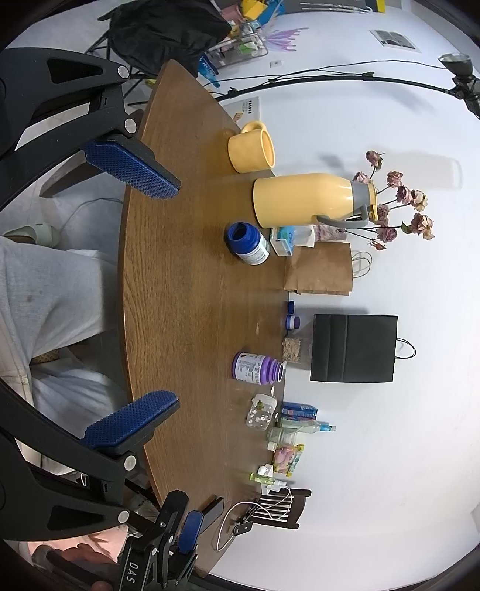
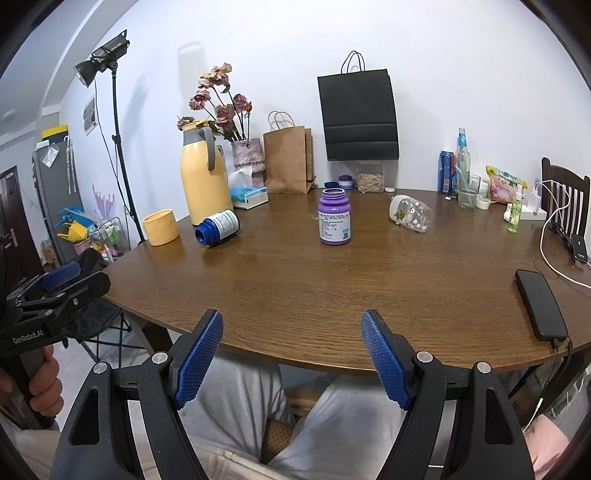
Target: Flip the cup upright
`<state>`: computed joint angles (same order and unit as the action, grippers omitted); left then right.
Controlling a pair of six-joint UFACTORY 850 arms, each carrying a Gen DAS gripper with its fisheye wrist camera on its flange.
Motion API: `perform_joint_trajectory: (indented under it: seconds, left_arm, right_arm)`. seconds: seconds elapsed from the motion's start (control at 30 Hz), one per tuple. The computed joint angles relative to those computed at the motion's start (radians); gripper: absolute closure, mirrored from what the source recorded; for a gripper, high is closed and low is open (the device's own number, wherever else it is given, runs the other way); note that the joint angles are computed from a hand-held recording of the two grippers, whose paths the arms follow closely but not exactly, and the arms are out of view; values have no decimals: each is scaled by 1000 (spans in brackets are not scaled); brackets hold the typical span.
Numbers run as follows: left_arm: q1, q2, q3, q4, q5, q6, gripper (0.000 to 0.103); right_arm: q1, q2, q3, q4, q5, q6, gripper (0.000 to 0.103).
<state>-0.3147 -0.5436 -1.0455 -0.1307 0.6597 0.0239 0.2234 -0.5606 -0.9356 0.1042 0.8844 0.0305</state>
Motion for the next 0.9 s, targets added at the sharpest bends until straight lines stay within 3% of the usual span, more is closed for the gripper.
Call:
perform_joint_trajectory:
  seconds: [0.9]
  left_arm:
    - [4,-11,-1,14,4,-6,0]
  right_arm:
    - [2,-4,-3,-9,-1,10,21]
